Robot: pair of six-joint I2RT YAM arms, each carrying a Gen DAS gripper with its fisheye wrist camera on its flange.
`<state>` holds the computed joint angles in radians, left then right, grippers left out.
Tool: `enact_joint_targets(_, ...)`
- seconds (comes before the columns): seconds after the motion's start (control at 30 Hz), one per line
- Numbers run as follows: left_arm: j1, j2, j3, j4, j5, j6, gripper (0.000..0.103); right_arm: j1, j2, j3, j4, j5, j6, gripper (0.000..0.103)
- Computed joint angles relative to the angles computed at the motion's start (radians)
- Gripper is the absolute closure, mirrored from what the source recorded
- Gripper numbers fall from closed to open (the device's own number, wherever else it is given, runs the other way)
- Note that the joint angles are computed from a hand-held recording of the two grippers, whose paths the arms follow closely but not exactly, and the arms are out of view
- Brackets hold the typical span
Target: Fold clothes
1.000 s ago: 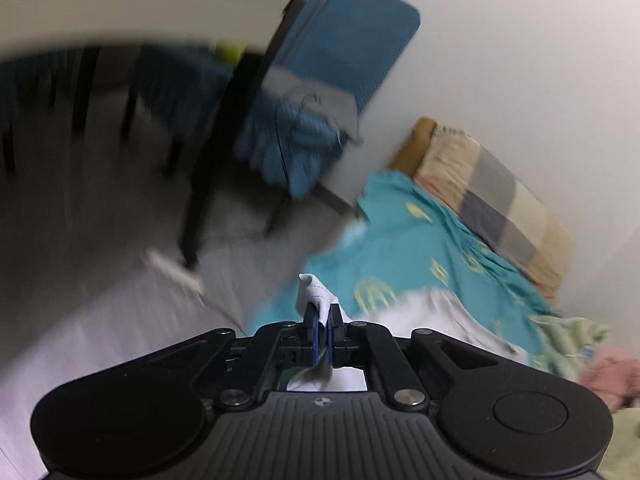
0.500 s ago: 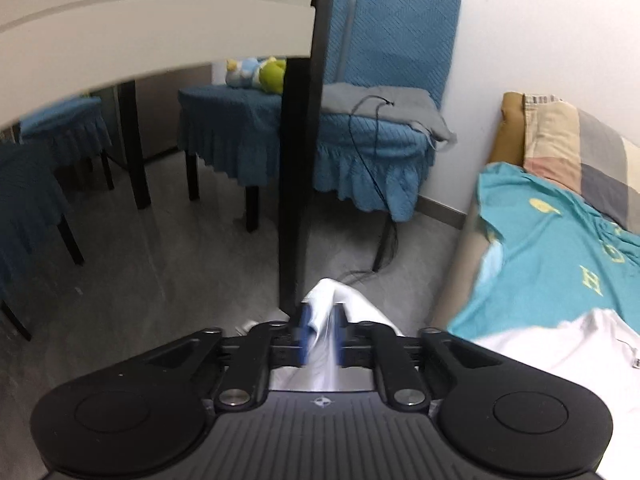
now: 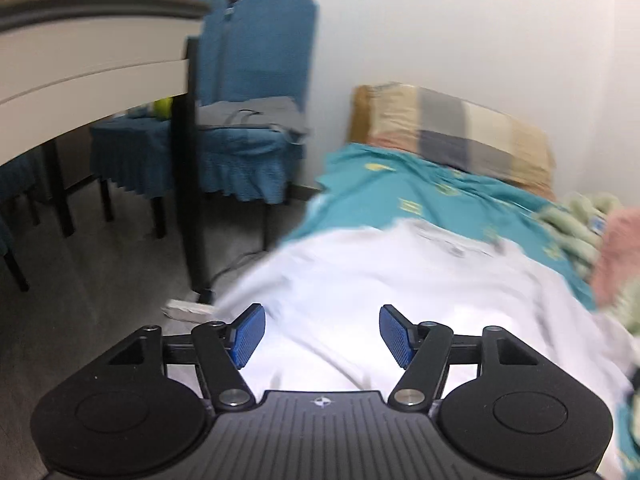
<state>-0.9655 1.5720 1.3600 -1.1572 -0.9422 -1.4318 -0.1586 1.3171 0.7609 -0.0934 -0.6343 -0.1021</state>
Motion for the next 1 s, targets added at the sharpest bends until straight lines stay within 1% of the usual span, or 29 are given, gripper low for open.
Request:
enact_joint_targets(0.03,-0.048,0.051,0.071,-0.059,-0.005,-0.037,0.035,-0.012,-0.016,-0.007,-0.005,-0.011,-0.008,0.023)
enact_joint_targets(0.1,-0.134,0.153,0.217,-0.184,-0.02,-0.109,0.025,-0.038,-0.049,-0.02,-0.022,-0.039,-0.023,0.023)
enact_joint_targets(0.13,-0.17,0.204,0.287,-0.248,-0.032,-0.153,0.022,-0.053,-0.066,-0.027,-0.033,-0.055,-0.031,0.023)
enact_joint_targets(0.17,-0.203,0.249,0.345,-0.287,-0.041,-0.173,0.018,-0.067,-0.083,-0.033,-0.045,-0.071,-0.039,0.023)
enact_joint_targets(0.27,-0.296,0.368,0.475,-0.335,-0.063,-0.196,0.009,-0.101,-0.138,-0.062,-0.059,-0.11,-0.064,0.023)
enact_joint_targets(0.3,-0.321,0.403,0.509,-0.348,-0.07,-0.211,0.004,-0.105,-0.153,-0.078,-0.047,-0.119,-0.069,0.023)
enact_joint_targets(0.4,-0.361,0.481,0.579,-0.387,-0.064,-0.263,0.002,-0.107,-0.183,-0.116,-0.012,-0.13,-0.074,0.023)
enact_joint_targets(0.53,-0.378,0.458,0.503,-0.345,-0.077,-0.312,0.0,-0.085,-0.189,-0.151,0.032,-0.106,-0.057,0.023)
enact_joint_targets(0.63,-0.356,0.395,0.384,-0.277,-0.074,-0.301,0.0,-0.069,-0.181,-0.164,0.064,-0.069,-0.042,0.023)
enact_joint_targets(0.7,-0.339,0.361,0.325,-0.24,-0.061,-0.298,0.0,-0.072,-0.174,-0.165,0.073,-0.064,-0.028,0.023)
enact_joint_targets(0.87,-0.305,0.337,0.287,-0.208,-0.029,-0.272,0.0,-0.064,-0.172,-0.177,0.101,-0.038,-0.025,0.023)
enact_joint_targets(1.0,-0.291,0.33,0.275,-0.154,-0.028,-0.227,0.0,-0.051,-0.172,-0.183,0.11,-0.009,-0.037,0.023)
